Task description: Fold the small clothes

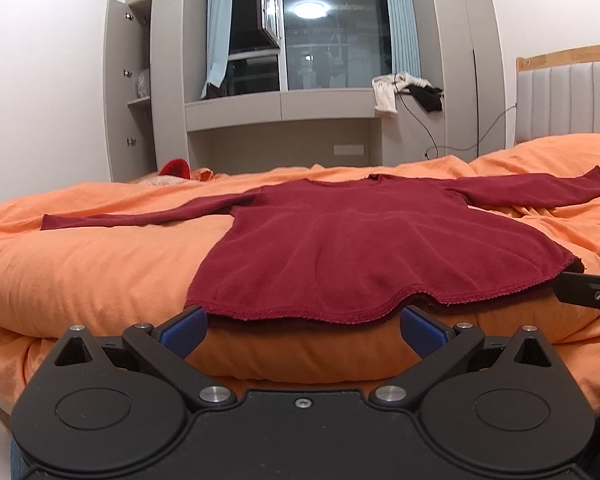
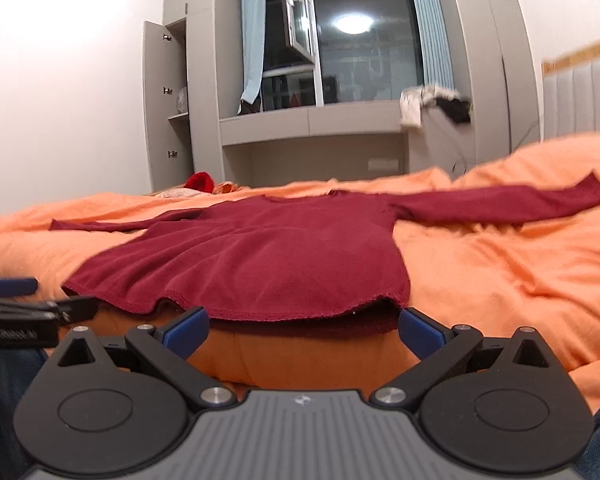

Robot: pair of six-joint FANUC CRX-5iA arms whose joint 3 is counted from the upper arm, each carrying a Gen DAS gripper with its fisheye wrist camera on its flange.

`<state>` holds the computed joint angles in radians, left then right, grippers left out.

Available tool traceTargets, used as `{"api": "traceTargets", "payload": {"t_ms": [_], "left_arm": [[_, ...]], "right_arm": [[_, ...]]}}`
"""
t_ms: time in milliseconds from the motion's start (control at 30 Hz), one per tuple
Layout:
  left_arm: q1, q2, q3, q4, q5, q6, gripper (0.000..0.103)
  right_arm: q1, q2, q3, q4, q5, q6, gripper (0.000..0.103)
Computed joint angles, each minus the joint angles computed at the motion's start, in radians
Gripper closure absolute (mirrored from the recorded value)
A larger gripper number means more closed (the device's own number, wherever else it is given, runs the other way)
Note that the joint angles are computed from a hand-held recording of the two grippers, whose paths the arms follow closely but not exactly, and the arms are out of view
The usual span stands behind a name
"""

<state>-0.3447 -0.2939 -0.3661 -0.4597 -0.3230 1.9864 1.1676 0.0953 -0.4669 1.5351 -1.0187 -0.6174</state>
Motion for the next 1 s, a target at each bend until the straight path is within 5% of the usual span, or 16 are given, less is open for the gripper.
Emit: {"api": "traceTargets", "payload": {"t_ms": [167, 300, 467, 1000], "left_arm": [[-0.026, 0.054, 0.102, -0.056, -0.051, 0.027, 0.0], [-0.016, 0.111, 0.179, -0.026, -0.043, 0.005, 0.0], [-0.022, 0.259, 0.36, 0.016, -0.163, -0.015, 0.0], [-0.025, 0.61, 0.775, 0.108, -0.337, -0.147, 0.0]], "right_arm": [[-0.024, -0.037, 0.032, -0.131, 0.061, 0.053, 0.0], [-0.032, -0.027, 0.107, -0.249, -0.004, 0.182, 0.0], [-0.076, 0.006, 0.167, -0.245, -0.095, 0.31, 0.0], [-0.302, 0.042, 0.223, -0.274, -0.05, 0.491, 0.0]]}}
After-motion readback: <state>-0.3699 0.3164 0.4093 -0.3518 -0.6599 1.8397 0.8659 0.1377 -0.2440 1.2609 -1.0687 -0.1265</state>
